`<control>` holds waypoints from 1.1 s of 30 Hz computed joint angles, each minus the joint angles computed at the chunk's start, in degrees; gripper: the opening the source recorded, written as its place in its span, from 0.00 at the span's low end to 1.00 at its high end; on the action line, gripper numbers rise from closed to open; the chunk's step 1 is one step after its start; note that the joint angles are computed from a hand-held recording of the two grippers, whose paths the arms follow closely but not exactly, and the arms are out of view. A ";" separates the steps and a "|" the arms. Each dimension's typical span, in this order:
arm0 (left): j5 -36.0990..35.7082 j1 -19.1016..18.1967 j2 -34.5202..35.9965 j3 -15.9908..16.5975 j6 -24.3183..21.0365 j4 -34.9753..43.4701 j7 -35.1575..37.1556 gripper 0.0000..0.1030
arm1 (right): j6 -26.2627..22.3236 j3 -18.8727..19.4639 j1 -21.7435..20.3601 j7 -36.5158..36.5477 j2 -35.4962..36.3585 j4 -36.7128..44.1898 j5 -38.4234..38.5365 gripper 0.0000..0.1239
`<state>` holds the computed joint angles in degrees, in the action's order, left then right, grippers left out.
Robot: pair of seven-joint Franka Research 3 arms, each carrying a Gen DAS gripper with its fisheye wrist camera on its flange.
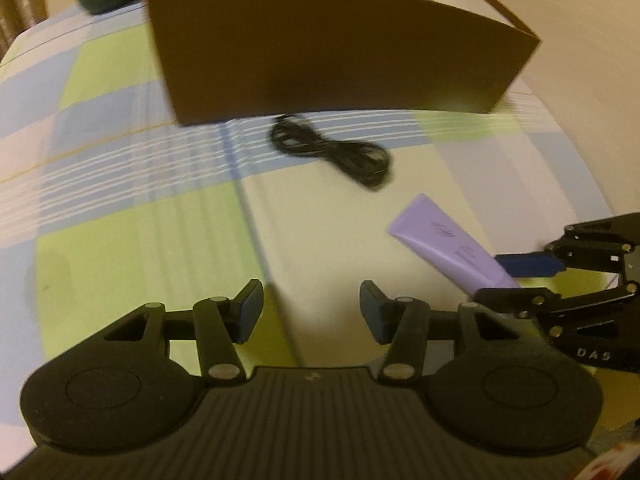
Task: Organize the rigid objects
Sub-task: 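Grasp the purple tube with the right tool while the left tool approaches the black cable, then close the left tool on the coiled black cable while the right tool holds the tube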
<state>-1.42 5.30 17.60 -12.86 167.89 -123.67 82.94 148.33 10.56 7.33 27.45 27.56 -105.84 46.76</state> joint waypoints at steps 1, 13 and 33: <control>-0.31 0.21 0.48 -0.54 0.26 0.48 0.56 0.49 | 1.07 -0.48 0.01 1.05 -0.35 -0.55 0.24 0.24; 3.41 -2.51 7.05 0.48 2.84 8.84 -4.56 0.53 | 16.36 -4.57 4.19 27.40 2.77 0.78 -6.29 0.24; 15.23 -6.69 14.69 5.77 -0.87 19.46 -17.80 0.32 | 18.36 1.34 -0.46 31.62 5.48 3.31 -13.12 0.24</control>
<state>13.81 -1.39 32.29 -7.09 167.02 -104.22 65.14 166.69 11.90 6.88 59.07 33.04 -102.53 33.64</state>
